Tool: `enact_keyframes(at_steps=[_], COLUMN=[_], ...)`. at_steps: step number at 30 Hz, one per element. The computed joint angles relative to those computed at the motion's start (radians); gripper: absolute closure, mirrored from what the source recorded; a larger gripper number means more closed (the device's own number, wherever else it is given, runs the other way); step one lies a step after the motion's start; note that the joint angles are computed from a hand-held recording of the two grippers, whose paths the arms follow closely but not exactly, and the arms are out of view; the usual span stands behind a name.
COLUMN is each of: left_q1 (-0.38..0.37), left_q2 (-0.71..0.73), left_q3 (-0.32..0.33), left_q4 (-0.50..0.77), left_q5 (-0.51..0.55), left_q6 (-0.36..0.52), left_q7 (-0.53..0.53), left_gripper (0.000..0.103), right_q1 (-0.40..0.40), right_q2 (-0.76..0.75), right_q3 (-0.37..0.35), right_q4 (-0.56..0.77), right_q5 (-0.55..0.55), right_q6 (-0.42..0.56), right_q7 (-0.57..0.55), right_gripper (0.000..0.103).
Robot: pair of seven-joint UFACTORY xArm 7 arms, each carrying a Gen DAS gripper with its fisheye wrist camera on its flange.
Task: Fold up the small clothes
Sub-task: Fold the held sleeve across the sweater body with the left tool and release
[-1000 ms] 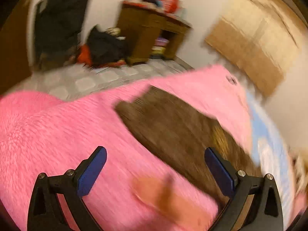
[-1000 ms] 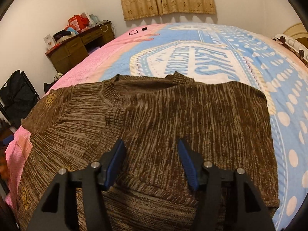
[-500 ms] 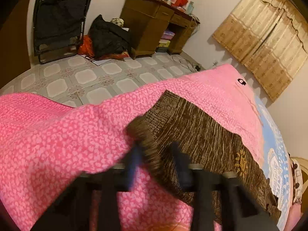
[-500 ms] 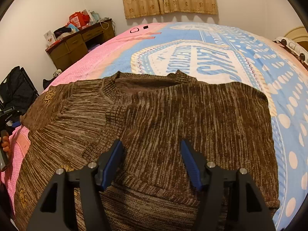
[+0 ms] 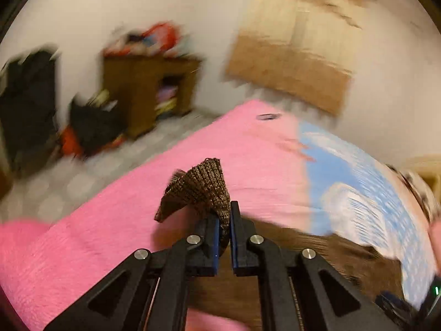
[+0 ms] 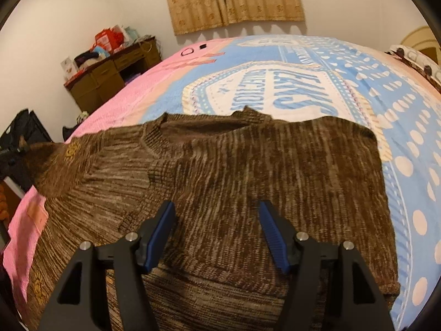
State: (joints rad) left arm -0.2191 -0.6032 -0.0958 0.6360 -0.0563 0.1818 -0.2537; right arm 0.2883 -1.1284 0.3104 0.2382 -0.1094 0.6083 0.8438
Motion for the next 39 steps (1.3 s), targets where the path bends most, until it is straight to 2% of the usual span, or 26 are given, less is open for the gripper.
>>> enact_keyframes(at_steps=[4,5,7,9,10,13,14,17,20,22,25,26,27,29,30,32,34,36,39], left_q1=[-0.128,-0.120,-0.047,0.000,0.008,-0.046,-0.078,-0.174,-0.294,-0.327,-0.287,-0.261,-0.224,-0.126,-0.054,0.006,0.027,0.069,0.074], left_q2=[0.023,0.040,0.079,0.147,0.173,0.230,0.222,0.168,0.031,-0.053,-0.146,-0.159,-0.155,-0.127,-0.108,-0.088,-0.033,0.006,0.002], left_q3=[-0.105,-0.161,-0.311,-0.429,-0.454,-0.438,-0.412,-0.307,-0.154,-0.097,-0.084,-0.087,-0.095,-0.134,-0.166,-0.188,-0.199,-0.242,-0.228], left_q4=[0.025,0.029,0.038,0.061,0.074,0.092,0.076,0.049,-0.041,-0.097,-0.160,-0.172,-0.173,-0.145,-0.127,-0.112,-0.085,-0.058,-0.107], left_q5=[0.022,0.048,0.120,0.181,0.202,0.218,0.208,0.169,0.068,0.019,0.001,0.005,0.015,0.047,0.069,0.091,0.120,0.183,0.222], left_q6=[-0.045,-0.061,-0.079,-0.039,-0.011,0.094,0.114,0.182,0.183,0.175,0.168,0.158,0.150,0.168,0.156,0.138,0.136,0.214,0.234], left_q7=[0.023,0.010,-0.059,-0.131,-0.153,-0.170,-0.168,-0.139,-0.058,-0.023,-0.026,-0.032,-0.041,-0.091,-0.144,-0.210,-0.232,-0.260,-0.307], left_gripper=[0.097,0.097,0.097,0.097,0.097,0.096,0.096,0.096,0.096,0.096,0.093,0.089,0.084,0.066,0.064,0.061,0.054,0.054,0.053], right_q1=[-0.005,-0.004,-0.002,-0.003,-0.002,-0.004,-0.005,-0.006,-0.004,-0.002,-0.007,-0.008,-0.005,-0.002,-0.011,-0.020,-0.031,-0.076,-0.096], right_q2=[-0.064,-0.083,-0.121,-0.157,-0.165,-0.167,-0.163,-0.171,-0.185,-0.188,-0.178,-0.164,-0.141,-0.104,-0.072,0.003,0.080,0.189,0.342], right_q3=[-0.012,-0.023,-0.048,-0.071,-0.075,-0.073,-0.070,-0.077,-0.081,-0.081,-0.068,-0.058,-0.049,-0.030,-0.006,0.022,0.045,0.098,0.110], right_q4=[-0.035,-0.049,-0.078,-0.104,-0.109,-0.108,-0.105,-0.110,-0.119,-0.121,-0.105,-0.088,-0.065,-0.026,0.009,0.071,0.123,0.199,0.268], right_q5=[0.014,0.022,0.041,0.060,0.065,0.073,0.073,0.079,0.086,0.089,0.085,0.079,0.070,0.056,0.039,0.012,-0.015,-0.075,-0.118], right_q6=[-0.008,-0.015,-0.031,-0.046,-0.047,-0.047,-0.044,-0.047,-0.051,-0.050,-0.030,-0.017,-0.013,-0.031,-0.044,-0.070,-0.090,-0.094,-0.081], right_q7=[0.036,0.043,0.056,0.065,0.064,0.063,0.062,0.060,0.059,0.059,0.059,0.055,0.043,0.027,0.019,-0.004,-0.031,-0.064,-0.104], right_gripper=[0.036,0.036,0.036,0.036,0.036,0.036,0.038,0.038,0.038,0.038,0.038,0.036,0.036,0.036,0.036,0.036,0.036,0.029,0.026])
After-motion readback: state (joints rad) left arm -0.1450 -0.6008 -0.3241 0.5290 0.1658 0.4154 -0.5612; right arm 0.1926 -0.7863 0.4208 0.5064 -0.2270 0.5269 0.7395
